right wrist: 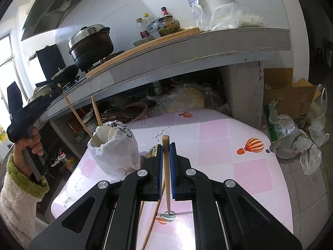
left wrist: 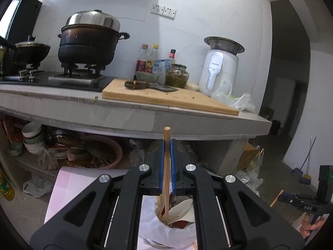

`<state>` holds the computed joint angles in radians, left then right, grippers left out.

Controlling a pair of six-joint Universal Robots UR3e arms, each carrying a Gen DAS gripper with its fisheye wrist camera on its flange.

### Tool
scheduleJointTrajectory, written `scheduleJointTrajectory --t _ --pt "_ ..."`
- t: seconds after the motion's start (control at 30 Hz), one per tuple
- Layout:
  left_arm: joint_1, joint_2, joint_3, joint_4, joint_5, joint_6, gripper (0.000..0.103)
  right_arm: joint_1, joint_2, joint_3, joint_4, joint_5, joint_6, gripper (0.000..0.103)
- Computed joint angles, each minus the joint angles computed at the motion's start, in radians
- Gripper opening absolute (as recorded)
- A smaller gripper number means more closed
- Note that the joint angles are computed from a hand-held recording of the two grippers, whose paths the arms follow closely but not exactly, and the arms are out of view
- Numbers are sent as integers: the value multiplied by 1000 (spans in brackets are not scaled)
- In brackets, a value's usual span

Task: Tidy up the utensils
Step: 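Lower the left tool's chopstick into the steel holder, then open the left tool and pull back while the right tool lowers its chopstick into the holder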

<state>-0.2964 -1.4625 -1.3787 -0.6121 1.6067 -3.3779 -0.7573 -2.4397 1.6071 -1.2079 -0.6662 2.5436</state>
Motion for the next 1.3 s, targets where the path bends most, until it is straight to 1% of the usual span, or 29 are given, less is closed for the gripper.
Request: scheduleJointTrajectory --t 0.23,0.33,0.43,0.6,0.77,0.9,0.93,0.97,1.0,1.03,1.07,1.17,1.23,1.3 --pt "35 22 -136 85 -49 -20 5 9 1 -1 -13 -10 11 7" --pt "34 24 -175 107 -55 -24 5 9 2 -4 -10 -11 9 7" --pt "36 21 -201 108 -70 -25 5 13 4 -5 -13 -15 12 7" --pt "33 4 -214 88 -69 -16 5 23 4 -7 -23 -22 20 7" --pt "34 -2 -229 113 -60 -18 5 27 8 -12 -27 -26 25 7" --pt "36 -5 -217 95 -59 -22 5 26 15 -27 -20 -25 22 7" --pt "39 -1 -215 86 -63 -27 5 15 16 -44 3 -18 7 7" --pt "39 1 -214 80 -67 -28 6 27 24 -46 -17 -20 21 7" --pt "40 4 -211 67 -72 -28 11 34 33 -54 -26 -18 28 7" --pt "41 6 -208 58 -74 -26 19 38 43 -67 -26 -13 30 7" --pt "40 9 -210 54 -72 -26 21 43 60 -88 -29 -3 34 7" --pt "41 35 -236 65 -75 -31 25 70 118 -147 -62 21 72 7" --pt "45 61 -258 76 -76 -40 30 85 167 -207 -76 46 95 7" --pt "46 87 -277 79 -71 -47 32 117 217 -258 -125 59 142 7"
